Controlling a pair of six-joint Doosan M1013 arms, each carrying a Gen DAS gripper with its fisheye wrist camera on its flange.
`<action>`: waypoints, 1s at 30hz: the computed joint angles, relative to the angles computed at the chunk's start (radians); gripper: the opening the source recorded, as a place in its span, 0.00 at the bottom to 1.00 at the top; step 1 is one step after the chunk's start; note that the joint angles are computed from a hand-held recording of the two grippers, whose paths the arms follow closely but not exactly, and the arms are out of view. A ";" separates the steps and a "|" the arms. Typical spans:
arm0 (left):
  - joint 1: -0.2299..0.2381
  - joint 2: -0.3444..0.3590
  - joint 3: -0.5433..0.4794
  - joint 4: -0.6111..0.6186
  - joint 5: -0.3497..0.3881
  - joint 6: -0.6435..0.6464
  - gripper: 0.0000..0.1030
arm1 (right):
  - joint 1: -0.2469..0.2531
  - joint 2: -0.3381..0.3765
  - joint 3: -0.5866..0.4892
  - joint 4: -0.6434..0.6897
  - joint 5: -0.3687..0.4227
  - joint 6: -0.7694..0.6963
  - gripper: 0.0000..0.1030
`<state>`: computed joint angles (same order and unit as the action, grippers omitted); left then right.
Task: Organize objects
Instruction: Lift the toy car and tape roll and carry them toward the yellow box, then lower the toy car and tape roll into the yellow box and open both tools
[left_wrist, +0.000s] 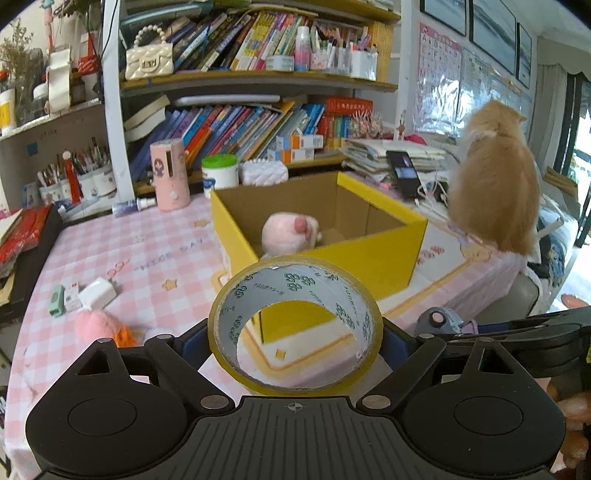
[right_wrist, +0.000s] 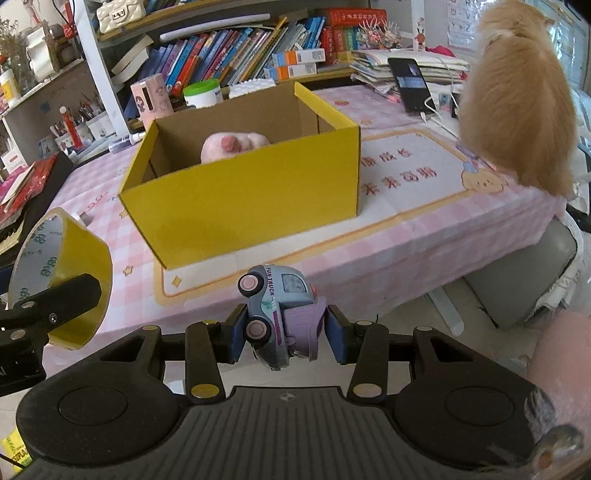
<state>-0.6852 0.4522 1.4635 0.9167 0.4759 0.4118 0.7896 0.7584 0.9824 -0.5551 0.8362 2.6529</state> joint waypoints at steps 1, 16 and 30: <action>-0.001 0.005 -0.008 0.016 -0.001 -0.015 0.89 | -0.004 0.000 -0.001 -0.003 -0.009 -0.006 0.40; -0.003 0.123 -0.215 0.096 0.084 -0.058 0.89 | -0.095 0.018 -0.071 0.031 -0.135 -0.177 0.40; 0.010 0.234 -0.387 -0.033 0.214 0.127 0.89 | -0.148 0.099 -0.222 0.179 -0.148 -0.405 0.40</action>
<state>-0.6753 0.6860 1.0767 0.8839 0.6897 0.5387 0.6413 0.8571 0.7608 -0.3763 0.6880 2.2481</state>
